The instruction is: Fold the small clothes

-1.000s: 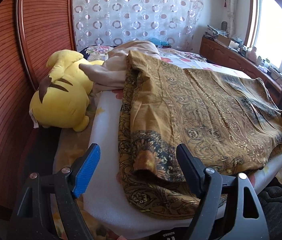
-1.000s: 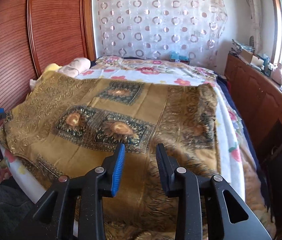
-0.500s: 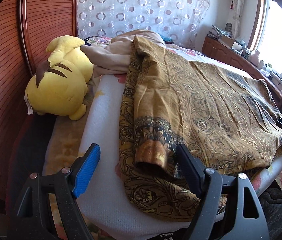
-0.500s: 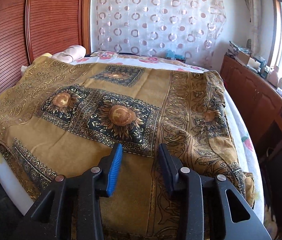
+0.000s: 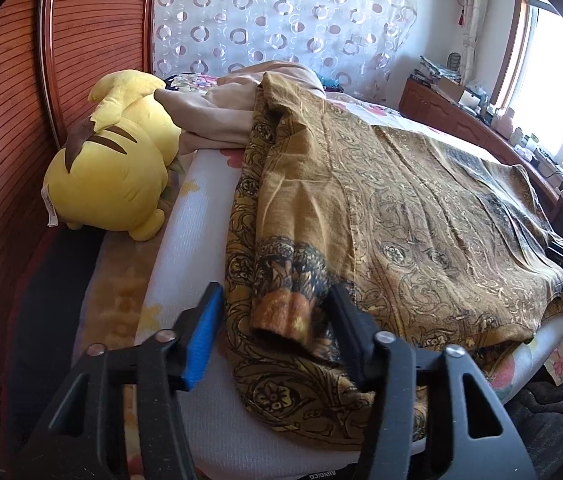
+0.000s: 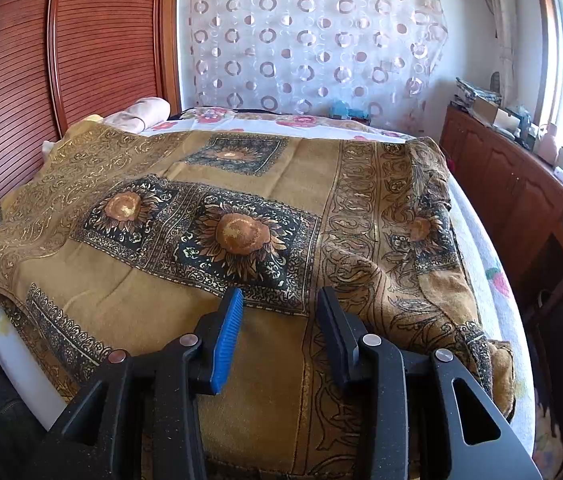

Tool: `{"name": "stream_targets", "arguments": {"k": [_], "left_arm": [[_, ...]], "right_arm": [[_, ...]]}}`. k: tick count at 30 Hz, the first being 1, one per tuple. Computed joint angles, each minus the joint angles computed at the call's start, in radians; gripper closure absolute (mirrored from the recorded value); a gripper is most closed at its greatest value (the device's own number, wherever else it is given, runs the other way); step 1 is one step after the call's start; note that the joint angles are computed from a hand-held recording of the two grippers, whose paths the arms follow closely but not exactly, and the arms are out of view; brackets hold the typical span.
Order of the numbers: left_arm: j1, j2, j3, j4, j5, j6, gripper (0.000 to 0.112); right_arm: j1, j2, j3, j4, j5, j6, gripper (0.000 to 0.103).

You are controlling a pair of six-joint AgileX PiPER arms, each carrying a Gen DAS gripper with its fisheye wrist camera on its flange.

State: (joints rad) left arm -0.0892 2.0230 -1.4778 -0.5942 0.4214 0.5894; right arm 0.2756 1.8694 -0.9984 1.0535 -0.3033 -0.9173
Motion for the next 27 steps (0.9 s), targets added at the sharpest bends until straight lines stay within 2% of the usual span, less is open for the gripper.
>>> {"name": "stream_targets", "arguments": {"k": [1,3,5,8,10,15,20,24,27], "left_arm": [[-0.002,0.001,-0.002,0.001,-0.002,-0.001,0.068],[-0.002,0.005,-0.006,-0.018,0.002,0.012,0.092],[-0.003,0.005,-0.007,-0.057,0.009,0.043,0.105],[-0.024,-0.023,0.009,-0.085,-0.026,0.072,0.107],[-0.027,-0.04,-0.003,-0.205,0.002,0.177,0.107],[-0.096,-0.032,-0.148,-0.238,0.053,0.2,0.108],[-0.199,0.092,-0.451,-0.127,0.144,0.08,0.108],[-0.27,0.232,-0.746,-0.006,0.266,-0.052,0.108],[-0.293,0.328,-0.95,0.013,0.377,-0.123,0.108]], "right_arm": [[-0.002,-0.003,0.001,-0.007,0.004,0.007,0.062],[-0.006,-0.004,0.002,-0.032,0.012,0.038,0.062],[-0.013,0.0,-0.003,-0.05,0.018,0.056,0.062],[-0.015,0.001,-0.003,-0.054,0.018,0.057,0.062],[-0.012,0.002,-0.004,-0.035,0.015,0.038,0.062],[-0.011,0.001,-0.002,-0.037,0.013,0.041,0.062],[-0.012,-0.001,0.001,-0.046,0.013,0.05,0.062],[-0.01,-0.002,0.002,-0.036,0.01,0.034,0.062],[-0.008,-0.002,0.002,-0.036,0.008,0.034,0.062]]}}
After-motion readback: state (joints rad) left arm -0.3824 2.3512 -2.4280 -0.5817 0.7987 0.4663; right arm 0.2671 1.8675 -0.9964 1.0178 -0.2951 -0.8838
